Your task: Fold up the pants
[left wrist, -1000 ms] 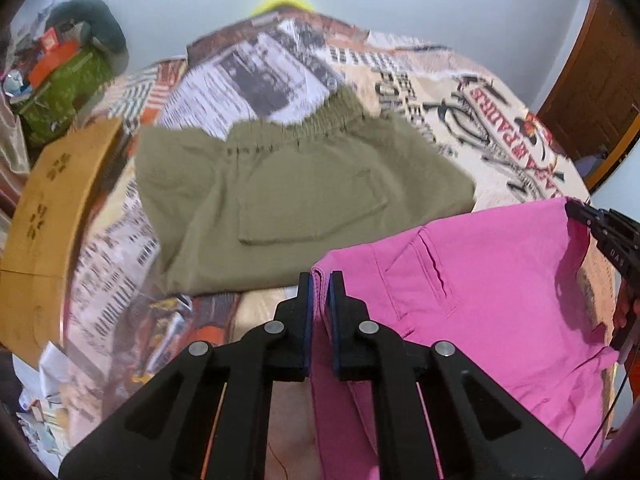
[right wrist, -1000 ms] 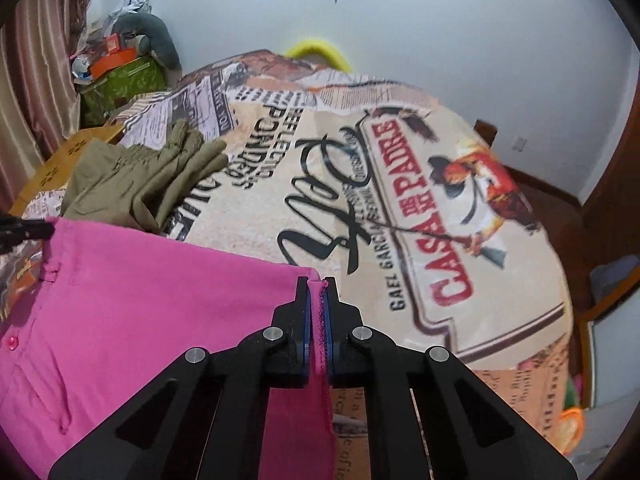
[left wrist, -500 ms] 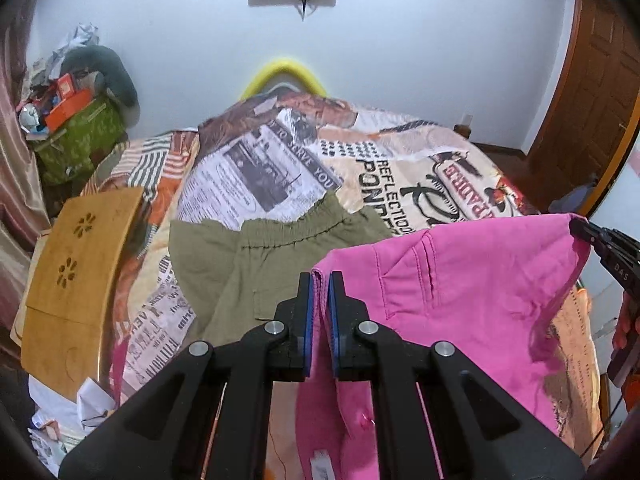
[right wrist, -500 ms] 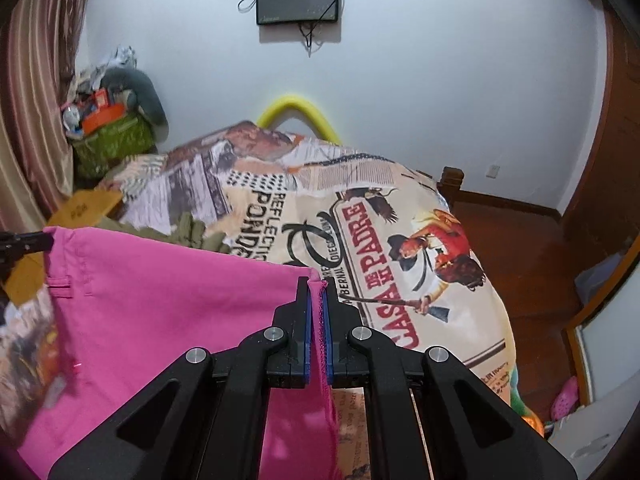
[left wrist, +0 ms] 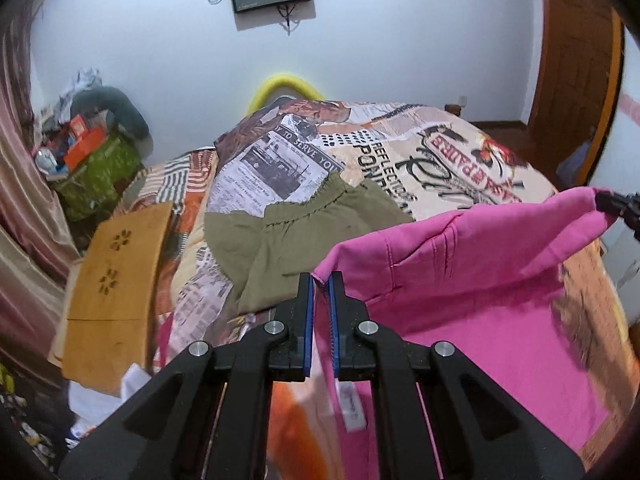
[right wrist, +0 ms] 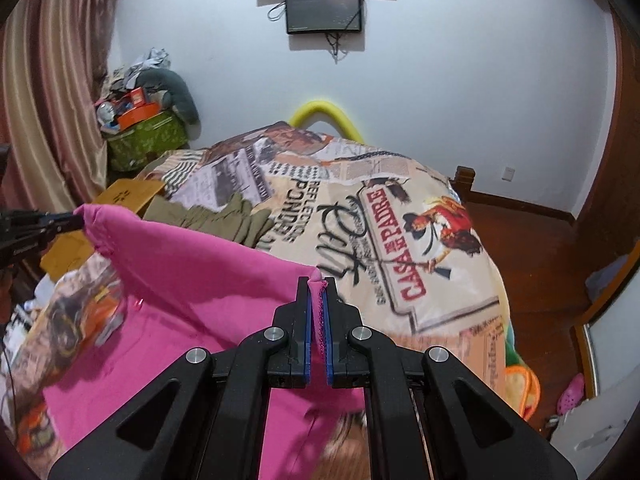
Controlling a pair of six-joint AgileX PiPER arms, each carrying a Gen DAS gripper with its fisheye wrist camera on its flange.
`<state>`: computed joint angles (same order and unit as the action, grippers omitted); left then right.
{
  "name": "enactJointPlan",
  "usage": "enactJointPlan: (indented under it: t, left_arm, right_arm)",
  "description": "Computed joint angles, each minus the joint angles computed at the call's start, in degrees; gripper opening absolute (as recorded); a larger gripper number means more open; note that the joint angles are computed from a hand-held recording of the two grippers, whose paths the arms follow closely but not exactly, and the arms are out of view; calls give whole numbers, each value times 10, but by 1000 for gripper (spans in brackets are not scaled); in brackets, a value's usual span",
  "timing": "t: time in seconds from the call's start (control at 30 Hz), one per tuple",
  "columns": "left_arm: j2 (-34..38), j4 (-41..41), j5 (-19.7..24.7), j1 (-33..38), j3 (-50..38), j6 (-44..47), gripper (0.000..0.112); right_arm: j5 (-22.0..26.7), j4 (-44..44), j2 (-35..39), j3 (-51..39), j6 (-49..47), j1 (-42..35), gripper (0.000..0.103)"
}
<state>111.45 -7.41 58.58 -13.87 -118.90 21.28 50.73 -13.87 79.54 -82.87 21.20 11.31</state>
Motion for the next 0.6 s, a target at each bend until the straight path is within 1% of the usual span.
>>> enactJointPlan:
  t: [0.07, 0.2, 0.23, 0.33, 0.4, 0.47, 0.53, 0.6]
  left_arm:
    - [-52, 0, -40, 2, 89, 19, 7]
    - [-126, -6, -97, 14, 217, 52, 7]
    - [-139, -15, -101, 21, 239, 65, 7]
    - [-170, -41, -98, 42, 291, 96, 7]
    - [-188, -64, -93, 61, 324, 118, 7]
    - [-206, -74, -96, 72, 362, 131, 7]
    - [-222, -72, -101, 82, 400, 141, 7]
    - [-227, -72, -93, 91, 421, 144, 7]
  right_arm:
    - [7, -13, -25, 26, 17, 23, 4]
    - [21, -33, -67, 68, 52, 64, 4]
    - [23, -38, -77, 80, 63, 74, 4]
    - [30, -55, -109, 125, 104, 113, 4]
    - [43, -78, -126, 152, 140, 151, 4]
    - [47, -81, -139, 183, 165, 177, 4]
    - [60, -104, -151, 213, 206, 209, 4]
    - [75, -115, -162, 236, 241, 238, 4]
